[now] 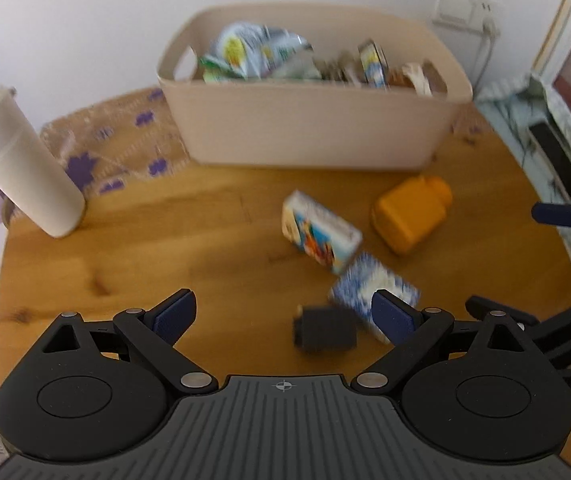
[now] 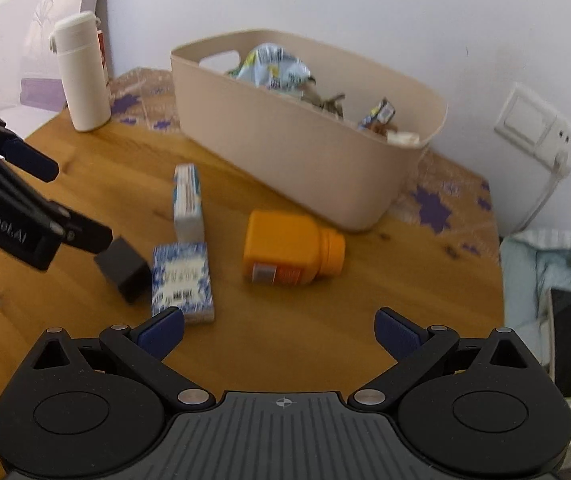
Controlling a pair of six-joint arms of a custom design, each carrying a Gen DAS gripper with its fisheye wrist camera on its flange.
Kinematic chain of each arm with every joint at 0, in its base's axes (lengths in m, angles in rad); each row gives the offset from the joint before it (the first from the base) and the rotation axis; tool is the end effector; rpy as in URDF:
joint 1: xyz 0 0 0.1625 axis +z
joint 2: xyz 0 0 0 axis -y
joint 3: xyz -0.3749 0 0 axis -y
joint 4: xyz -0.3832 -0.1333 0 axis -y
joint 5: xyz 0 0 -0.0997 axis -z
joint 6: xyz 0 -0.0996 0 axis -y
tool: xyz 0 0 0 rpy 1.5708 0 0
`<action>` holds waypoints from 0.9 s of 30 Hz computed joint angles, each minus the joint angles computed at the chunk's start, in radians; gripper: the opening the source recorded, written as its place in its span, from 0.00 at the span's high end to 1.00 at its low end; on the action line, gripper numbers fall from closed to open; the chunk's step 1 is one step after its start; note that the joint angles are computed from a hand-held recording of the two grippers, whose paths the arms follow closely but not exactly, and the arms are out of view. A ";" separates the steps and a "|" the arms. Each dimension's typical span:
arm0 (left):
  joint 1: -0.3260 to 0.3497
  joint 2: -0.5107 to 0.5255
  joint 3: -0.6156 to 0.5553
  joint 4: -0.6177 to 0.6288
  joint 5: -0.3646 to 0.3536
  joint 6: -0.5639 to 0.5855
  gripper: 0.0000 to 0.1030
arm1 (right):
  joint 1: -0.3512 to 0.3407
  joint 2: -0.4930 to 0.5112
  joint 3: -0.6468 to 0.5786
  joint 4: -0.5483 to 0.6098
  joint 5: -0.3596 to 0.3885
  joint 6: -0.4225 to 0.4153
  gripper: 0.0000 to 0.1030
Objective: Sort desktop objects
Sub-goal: 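Move both grippers back to the black box and patterned tissue pack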
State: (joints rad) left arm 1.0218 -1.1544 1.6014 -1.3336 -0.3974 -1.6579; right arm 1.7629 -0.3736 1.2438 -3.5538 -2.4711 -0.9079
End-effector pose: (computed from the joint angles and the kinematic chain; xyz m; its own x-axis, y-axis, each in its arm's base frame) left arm -0.0950 -0.5867 0.2468 -0.4006 -0.7194 -0.5675 -0.0611 0.6390 -0.7668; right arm 0.1871 -0.6723 0.0684 -0.3914 0.0094 0.9202 -0.6385 0.7173 -0.2789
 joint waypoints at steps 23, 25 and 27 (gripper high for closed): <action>0.102 0.015 0.057 -0.222 -0.064 0.165 0.07 | -0.026 0.083 -0.106 0.204 0.015 0.063 0.00; 0.109 0.007 0.065 -0.233 -0.067 0.168 0.07 | -0.027 0.100 -0.136 0.216 0.019 0.056 0.00; 0.116 0.001 0.066 -0.218 -0.070 0.157 0.07 | -0.027 0.127 -0.175 0.197 0.018 0.021 0.00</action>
State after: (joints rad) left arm 1.1383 -1.1538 1.6673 -1.5517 -0.4674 -1.5010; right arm 1.7357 -0.2471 1.0684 -3.3563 -2.4534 -0.8867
